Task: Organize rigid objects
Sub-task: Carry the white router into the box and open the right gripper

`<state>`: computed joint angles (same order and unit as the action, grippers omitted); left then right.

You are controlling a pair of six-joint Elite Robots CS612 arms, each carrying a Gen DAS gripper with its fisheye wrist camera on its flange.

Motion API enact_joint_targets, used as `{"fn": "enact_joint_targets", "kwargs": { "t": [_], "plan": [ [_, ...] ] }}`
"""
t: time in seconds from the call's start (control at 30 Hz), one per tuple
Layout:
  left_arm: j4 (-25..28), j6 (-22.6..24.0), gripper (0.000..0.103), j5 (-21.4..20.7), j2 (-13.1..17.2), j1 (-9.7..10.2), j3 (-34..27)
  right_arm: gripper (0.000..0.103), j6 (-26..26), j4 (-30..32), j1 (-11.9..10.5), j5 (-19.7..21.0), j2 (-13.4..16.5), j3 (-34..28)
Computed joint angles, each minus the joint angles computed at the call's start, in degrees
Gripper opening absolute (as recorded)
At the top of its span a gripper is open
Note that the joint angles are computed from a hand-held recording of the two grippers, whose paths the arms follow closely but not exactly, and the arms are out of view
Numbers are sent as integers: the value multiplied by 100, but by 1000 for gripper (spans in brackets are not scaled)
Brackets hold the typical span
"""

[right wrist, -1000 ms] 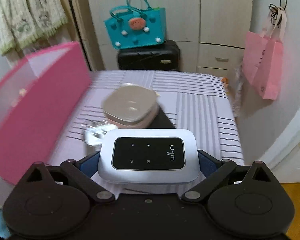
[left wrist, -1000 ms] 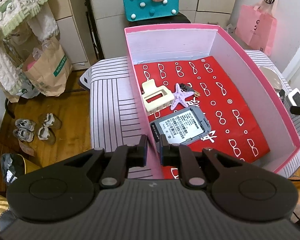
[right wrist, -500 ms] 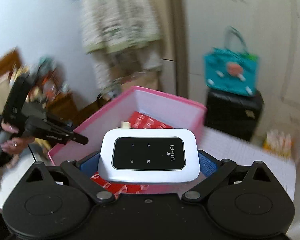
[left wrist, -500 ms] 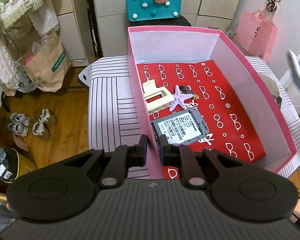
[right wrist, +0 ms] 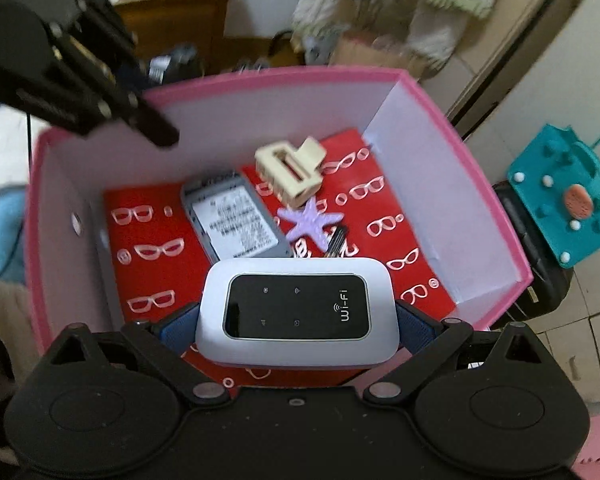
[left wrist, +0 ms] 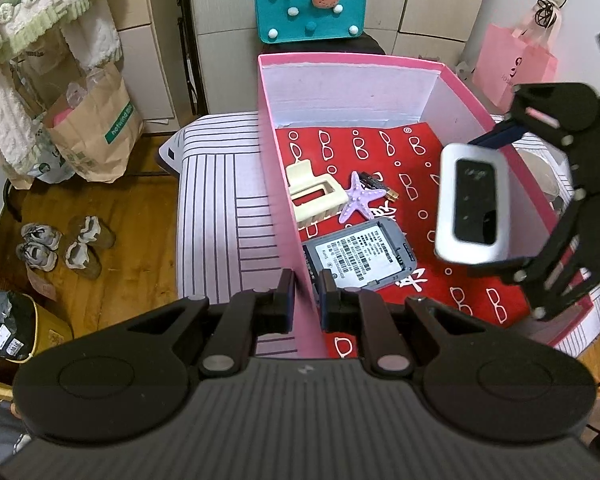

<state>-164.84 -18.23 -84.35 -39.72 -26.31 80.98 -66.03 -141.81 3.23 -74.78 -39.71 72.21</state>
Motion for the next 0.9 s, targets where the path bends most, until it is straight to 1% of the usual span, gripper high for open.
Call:
{"fn": "enact_joint_targets", "kwargs": {
  "t": [0.1, 0.2, 0.3, 0.43, 0.5, 0.53, 0.63, 0.7, 0.77, 0.8, 0.83, 0.9],
  "plan": [
    [-38, 17, 11, -23, 0, 9, 18, 100, -265, 177, 69, -356, 86, -122],
    [-39, 59, 11, -17, 6, 7, 10, 100, -543, 265, 110, -476, 152, -213],
    [-66, 70, 11, -32, 6, 10, 25, 100, -574, 321, 148, -599, 233, -315],
    [-77, 28, 11, -50, 5, 14, 30, 101, -485, 314, 133, -543, 284, -373],
    [-72, 35, 11, -36, 5, 8, 28, 101, -373, 130, 91, -420, 258, -300],
    [-61, 46, 11, -33, 4, 7, 25, 101, -319, 33, 64, -330, 237, -256],
    [-44, 41, 11, -61, 4, 15, 16, 101, 55, -413, -73, 111, 105, -18],
    [-58, 38, 11, -71, 3, 18, 21, 99, 445, -903, -240, 677, -37, 265],
    [-105, 40, 12, -105, 1, 26, 39, 99, 679, -1749, -482, 1559, -175, 683],
    [-138, 32, 12, -142, 2, 37, 48, 99, 861, -2191, -587, 1912, -206, 851],
    [-170, 47, 12, -174, 5, 45, 57, 99, 1210, -2691, -693, 2195, -238, 1033],
    [-185, 45, 13, -258, 13, 70, 51, 99, 1927, -3256, -821, 2337, -298, 1271]
  ]
}}
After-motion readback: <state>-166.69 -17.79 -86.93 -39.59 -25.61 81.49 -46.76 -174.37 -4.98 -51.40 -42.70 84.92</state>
